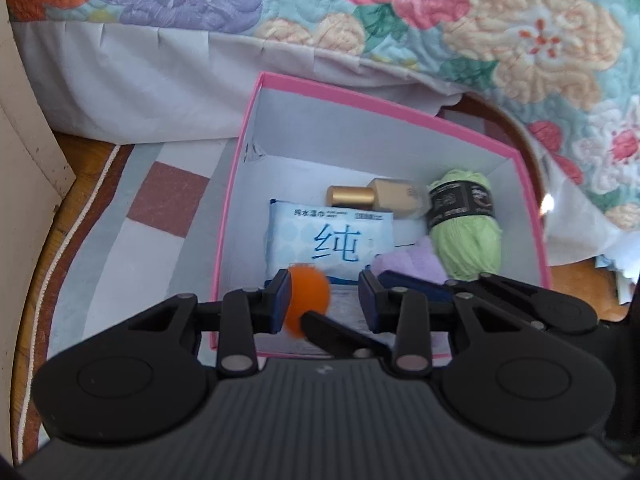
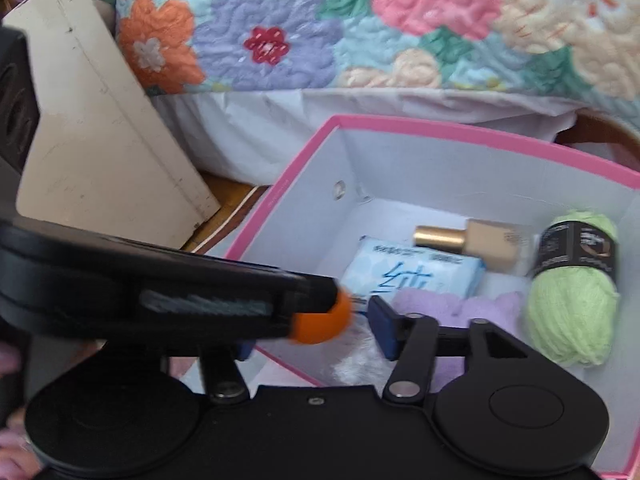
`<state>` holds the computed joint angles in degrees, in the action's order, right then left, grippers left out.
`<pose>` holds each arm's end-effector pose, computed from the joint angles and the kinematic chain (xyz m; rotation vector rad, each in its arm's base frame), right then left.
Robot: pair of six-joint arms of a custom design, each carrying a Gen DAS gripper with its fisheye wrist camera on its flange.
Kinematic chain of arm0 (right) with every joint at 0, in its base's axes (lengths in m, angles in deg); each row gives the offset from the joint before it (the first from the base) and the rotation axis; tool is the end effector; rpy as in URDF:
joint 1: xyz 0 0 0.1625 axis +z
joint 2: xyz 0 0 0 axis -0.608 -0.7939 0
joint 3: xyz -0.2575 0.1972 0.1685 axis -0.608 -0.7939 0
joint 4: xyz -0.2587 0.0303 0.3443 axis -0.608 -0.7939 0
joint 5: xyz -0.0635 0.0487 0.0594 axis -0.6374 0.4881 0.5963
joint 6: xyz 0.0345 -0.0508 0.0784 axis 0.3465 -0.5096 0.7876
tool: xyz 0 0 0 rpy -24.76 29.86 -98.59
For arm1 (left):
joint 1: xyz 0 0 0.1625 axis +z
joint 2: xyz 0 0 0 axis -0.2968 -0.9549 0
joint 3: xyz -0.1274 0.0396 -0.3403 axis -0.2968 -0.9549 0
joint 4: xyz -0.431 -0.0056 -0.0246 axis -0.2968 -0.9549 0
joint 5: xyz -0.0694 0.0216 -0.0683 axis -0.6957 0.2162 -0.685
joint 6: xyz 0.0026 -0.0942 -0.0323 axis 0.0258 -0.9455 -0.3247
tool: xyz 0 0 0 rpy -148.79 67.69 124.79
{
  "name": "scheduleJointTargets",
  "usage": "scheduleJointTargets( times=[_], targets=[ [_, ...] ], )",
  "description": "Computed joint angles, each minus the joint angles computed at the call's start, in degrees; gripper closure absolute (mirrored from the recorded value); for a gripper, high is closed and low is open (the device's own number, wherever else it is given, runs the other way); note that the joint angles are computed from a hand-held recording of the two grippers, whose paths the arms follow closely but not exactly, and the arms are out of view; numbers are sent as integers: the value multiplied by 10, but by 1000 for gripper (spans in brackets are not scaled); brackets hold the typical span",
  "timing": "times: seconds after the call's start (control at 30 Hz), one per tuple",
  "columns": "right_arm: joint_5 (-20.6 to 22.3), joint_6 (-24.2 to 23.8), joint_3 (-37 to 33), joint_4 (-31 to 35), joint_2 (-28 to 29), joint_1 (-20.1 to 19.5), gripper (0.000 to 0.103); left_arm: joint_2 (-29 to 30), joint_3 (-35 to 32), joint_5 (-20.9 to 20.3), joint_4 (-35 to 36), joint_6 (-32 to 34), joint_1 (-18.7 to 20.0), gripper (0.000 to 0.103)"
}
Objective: Organize objects
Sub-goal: 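Lift the orange sponge with the left tool into the pink box, then open the left tool to drop the sponge and withdraw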
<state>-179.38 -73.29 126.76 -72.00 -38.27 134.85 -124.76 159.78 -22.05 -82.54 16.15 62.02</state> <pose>0.1948 -0.6075 0.2233 0.9650 -2.6837 0.4314 -0.3072 -0.5851 0.1438 0.0305 2.5692 -0.7421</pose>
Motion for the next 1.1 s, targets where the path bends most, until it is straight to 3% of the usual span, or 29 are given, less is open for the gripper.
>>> scheduleJointTargets(
  times=[0.1, 0.33, 0.57, 1.1],
  targets=[
    [9, 16, 3, -1, -16, -2, 30, -11, -1, 23, 22, 7, -11, 68],
    [16, 31, 36, -27, -69, 5, 30, -40, -13, 39, 129, -23, -40, 62],
    [-27, 28, 61, -27, -115, 36, 30, -62, -21, 37, 224, -69, -73, 52],
    [-89, 45, 111, 10, -218, 98, 26, -114, -3, 68, 345, -144, -161, 34]
  ],
)
